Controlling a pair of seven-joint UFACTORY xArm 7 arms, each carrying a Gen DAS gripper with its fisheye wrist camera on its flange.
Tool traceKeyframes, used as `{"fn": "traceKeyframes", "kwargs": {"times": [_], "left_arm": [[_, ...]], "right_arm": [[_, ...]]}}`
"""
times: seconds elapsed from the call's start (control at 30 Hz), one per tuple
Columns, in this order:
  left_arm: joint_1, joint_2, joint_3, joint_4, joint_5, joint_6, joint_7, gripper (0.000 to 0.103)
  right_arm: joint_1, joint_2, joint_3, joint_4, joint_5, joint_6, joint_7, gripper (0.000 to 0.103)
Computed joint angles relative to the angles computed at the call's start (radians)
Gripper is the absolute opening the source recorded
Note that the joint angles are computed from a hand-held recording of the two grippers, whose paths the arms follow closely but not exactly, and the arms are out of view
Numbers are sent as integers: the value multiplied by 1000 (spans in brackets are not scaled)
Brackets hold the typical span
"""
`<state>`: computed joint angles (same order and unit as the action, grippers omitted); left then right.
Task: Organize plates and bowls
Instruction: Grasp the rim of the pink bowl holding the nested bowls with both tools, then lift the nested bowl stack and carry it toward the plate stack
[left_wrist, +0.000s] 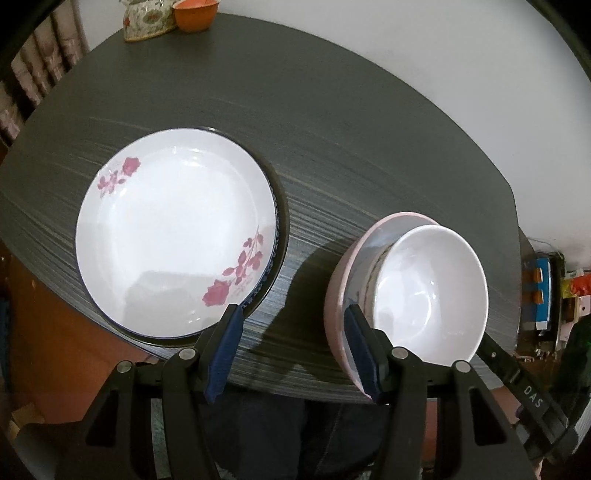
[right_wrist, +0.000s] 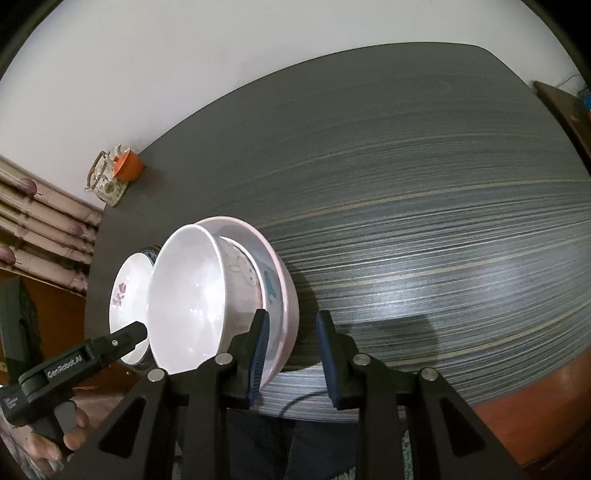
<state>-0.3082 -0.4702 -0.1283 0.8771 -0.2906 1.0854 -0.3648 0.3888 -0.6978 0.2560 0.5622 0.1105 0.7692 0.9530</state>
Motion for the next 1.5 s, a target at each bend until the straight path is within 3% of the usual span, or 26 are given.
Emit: {"fn": "traceKeyframes", "kwargs": {"times": [0.17, 1.1, 1.23, 1.5], "left_arm": [[-6, 32, -3, 10, -5, -8, 6, 52], [-43, 152, -23, 50, -39, -97, 68, 5], [-47, 160, -30, 57, -26, -104, 55, 4], [-55, 135, -43, 41, -2, -112, 28, 4]], "right_arm": [[-2, 26, 5, 10, -7, -4, 4, 27], [-4, 128, 30, 30, -69, -34, 57, 25], [1, 121, 19, 14, -66, -53, 58, 25], [8, 101, 23, -11, -58, -101, 65, 12]]}}
